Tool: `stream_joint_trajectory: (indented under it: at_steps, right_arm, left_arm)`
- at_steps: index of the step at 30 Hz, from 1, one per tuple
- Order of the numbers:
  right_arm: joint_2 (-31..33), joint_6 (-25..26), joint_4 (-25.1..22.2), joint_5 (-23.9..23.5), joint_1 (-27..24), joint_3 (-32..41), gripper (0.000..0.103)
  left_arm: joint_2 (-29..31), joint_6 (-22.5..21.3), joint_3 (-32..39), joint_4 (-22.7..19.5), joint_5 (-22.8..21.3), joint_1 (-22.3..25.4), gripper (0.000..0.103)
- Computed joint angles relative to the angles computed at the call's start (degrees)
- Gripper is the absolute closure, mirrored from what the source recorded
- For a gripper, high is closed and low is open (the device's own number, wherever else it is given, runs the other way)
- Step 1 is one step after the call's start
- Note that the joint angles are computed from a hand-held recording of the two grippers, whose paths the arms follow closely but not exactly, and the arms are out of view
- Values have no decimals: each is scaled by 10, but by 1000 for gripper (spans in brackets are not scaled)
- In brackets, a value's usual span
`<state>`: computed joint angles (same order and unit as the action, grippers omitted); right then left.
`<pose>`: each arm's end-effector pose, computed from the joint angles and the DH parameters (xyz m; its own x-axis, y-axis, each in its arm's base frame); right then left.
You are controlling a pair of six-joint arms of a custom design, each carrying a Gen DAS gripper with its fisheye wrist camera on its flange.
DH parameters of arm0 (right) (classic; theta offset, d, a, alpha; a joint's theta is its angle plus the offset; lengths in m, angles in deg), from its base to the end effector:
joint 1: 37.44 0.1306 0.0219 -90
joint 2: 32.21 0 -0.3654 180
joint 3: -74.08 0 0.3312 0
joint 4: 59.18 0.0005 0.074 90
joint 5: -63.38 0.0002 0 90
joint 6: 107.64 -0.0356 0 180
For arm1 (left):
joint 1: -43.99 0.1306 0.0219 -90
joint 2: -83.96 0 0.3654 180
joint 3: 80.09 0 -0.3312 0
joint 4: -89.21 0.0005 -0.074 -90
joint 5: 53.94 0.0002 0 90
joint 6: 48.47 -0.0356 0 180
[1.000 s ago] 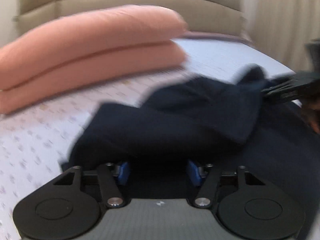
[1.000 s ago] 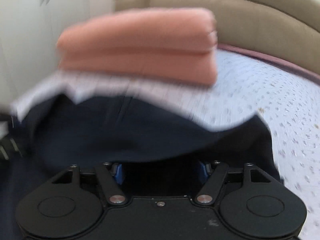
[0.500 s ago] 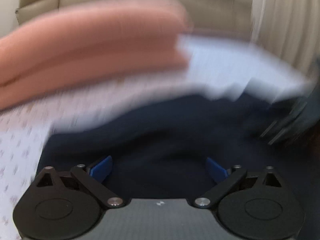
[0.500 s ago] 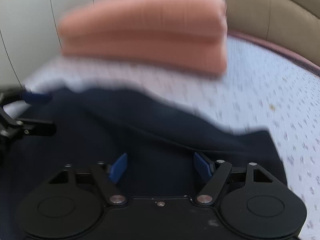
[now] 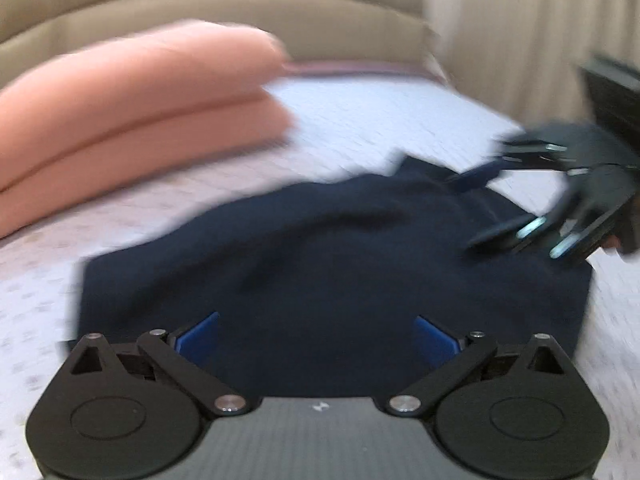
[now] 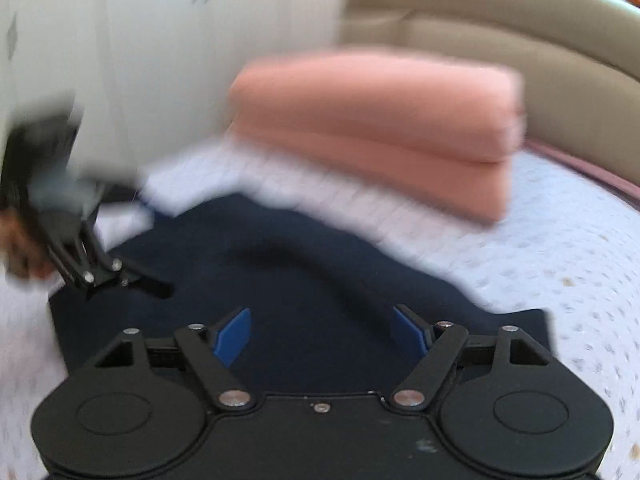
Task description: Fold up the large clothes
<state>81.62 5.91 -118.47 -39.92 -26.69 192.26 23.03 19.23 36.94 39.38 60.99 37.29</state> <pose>0.5507 0.1124 0.4009 -0.6128 -0.5121 -0.6018 -0.6067 0.7929 -0.0569 0.5900 -0.0849 0.3545 -0.5846 0.4151 -0.6971 0.6335 0.7704 -0.0725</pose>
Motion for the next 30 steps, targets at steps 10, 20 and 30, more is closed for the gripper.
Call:
stream_joint_trajectory:
  at_steps: [10, 20, 30]
  right_arm:
    - [-85, -104, 143, -74, -75, -213, 3]
    - [-94, -109, 40, 17, -75, -148, 2]
    - [-92, -7, 42, 12, -2, -167, 1]
  left_arm:
    - [-95, -74, -204, 76, 8, 58, 0]
    - [-174, -72, -251, 51, -106, 30, 0]
    - [-142, -24, -166, -4, -74, -19, 0]
